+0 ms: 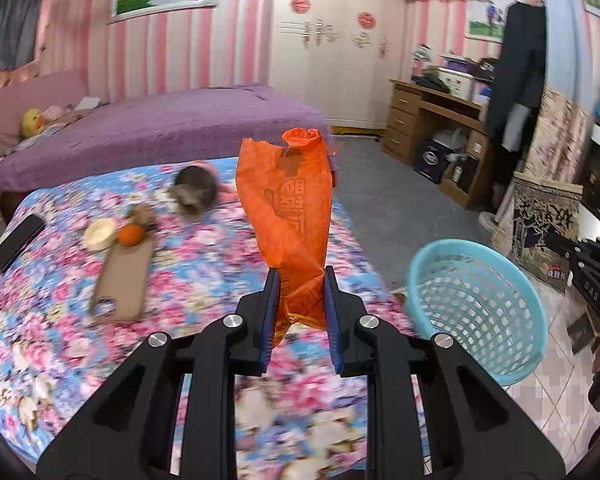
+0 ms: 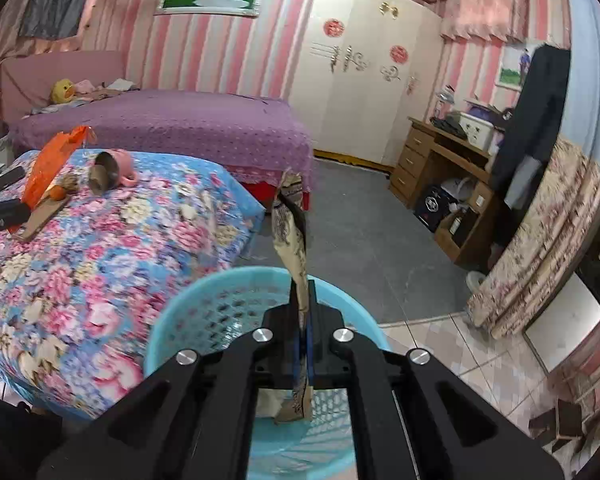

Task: Collect trash
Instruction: 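Carry the orange bag and snack wrapper over the blue basket, then open both grippers to drop bag and wrapper into the basket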

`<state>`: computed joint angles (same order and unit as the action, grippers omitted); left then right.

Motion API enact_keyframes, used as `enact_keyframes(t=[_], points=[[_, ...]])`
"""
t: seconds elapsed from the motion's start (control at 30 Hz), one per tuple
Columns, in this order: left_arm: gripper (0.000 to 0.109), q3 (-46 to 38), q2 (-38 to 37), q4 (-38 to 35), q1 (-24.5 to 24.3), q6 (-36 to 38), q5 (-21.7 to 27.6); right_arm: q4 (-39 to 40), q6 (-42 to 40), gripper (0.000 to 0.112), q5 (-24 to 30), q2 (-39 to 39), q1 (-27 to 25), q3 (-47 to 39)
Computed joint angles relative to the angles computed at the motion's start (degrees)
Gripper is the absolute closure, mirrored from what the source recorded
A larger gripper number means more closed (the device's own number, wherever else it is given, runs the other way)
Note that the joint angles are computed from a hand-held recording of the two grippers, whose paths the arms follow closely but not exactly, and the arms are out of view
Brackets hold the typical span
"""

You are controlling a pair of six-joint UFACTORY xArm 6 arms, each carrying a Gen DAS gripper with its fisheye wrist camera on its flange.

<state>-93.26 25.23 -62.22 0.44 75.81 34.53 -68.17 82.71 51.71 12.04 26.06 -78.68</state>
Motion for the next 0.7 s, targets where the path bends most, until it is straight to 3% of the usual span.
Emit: enact_keyframes(t=[0.33, 0.57, 0.67, 0.7], points=[[0.088, 5.3, -1.3, -0.8, -7.7, 3.6, -0.6, -1.2, 4.9, 0.11, -1.8, -6.5, -3.7, 10.8], [0.088, 3.7, 1.8, 1.5, -11.6, -0.4, 0.3, -2.3, 8.1, 0.11, -3.5, -7.5, -5.3, 13.8], [0.082, 3.8, 2.2, 2.6, -12.9, -1.0, -0.4, -2.4, 9.0, 0.11, -4.1, -7.1, -5.7, 14.0], [0.072, 3.7, 2.3, 2.8, -13.0, -1.1, -0.1, -2.3, 9.1, 0.11, -4.3, -6.9, -5.8, 14.1]])
